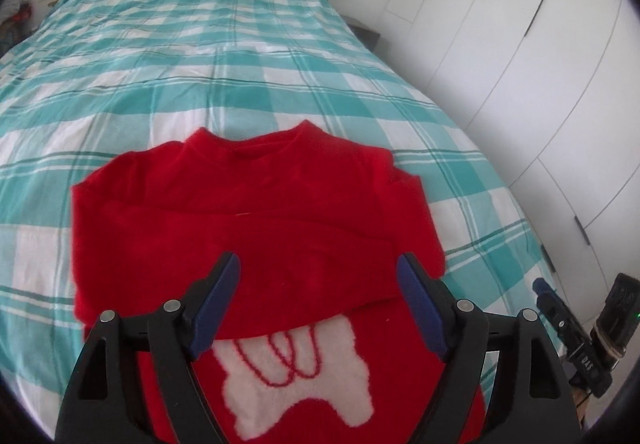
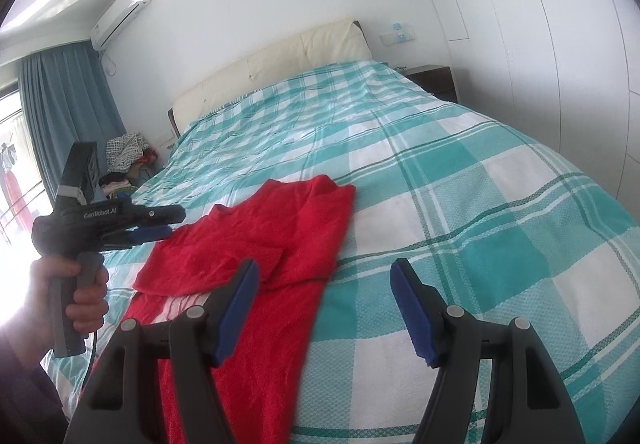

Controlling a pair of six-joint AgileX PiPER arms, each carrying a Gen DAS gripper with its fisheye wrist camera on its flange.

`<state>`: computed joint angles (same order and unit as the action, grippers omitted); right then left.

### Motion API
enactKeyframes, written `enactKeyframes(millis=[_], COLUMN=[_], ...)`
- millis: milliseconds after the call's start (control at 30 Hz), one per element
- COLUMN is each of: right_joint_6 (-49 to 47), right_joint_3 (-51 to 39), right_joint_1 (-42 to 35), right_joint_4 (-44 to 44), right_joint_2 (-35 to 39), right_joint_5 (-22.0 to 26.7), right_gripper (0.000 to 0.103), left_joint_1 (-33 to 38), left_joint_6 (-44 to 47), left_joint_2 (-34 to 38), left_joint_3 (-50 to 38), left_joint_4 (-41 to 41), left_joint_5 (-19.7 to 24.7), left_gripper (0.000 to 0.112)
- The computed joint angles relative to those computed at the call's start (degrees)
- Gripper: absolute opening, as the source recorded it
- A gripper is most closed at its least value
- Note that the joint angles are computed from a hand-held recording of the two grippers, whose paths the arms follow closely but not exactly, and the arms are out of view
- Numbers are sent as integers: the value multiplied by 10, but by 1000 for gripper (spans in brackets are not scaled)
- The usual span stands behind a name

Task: Fold small clothes
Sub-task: 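Grasp the red sleeve with the left gripper and fold it onto the sweater body, then open the left gripper and lift it away from the folded sleeve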

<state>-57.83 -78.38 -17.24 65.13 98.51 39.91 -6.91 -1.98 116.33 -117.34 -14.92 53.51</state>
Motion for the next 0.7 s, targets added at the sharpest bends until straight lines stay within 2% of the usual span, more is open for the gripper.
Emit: enactKeyframes(millis=[200,333,433,533,633,700], right_joint_6=[24,25,46,40,8,-12], right_joint_3=[-11,-5,-2,11,31,43], right_joint_1=[-9,3,18,28,39,46], right_joint_4=[-6,-26,-56,-66,-63,-60], right_joint_2=[2,2,7,3,-10,-17], right_joint_5=[22,3,-18,-39,-68,-86], right_gripper=[68,68,68,68,68,68], left_joint_1=[85,135,166,184,178,164], left_joint_6=[9,12,28,62,87,80], left_joint_2=[-192,-279,-319,-343,-365,-373], left_joint_3=[259,380,449,502,559,590], left_joint_4=[82,130,107,42,-12,-19], left_joint_5=[-92,-136,-155,-161,-184,-203], left_gripper=[93,94,94,94,94,94])
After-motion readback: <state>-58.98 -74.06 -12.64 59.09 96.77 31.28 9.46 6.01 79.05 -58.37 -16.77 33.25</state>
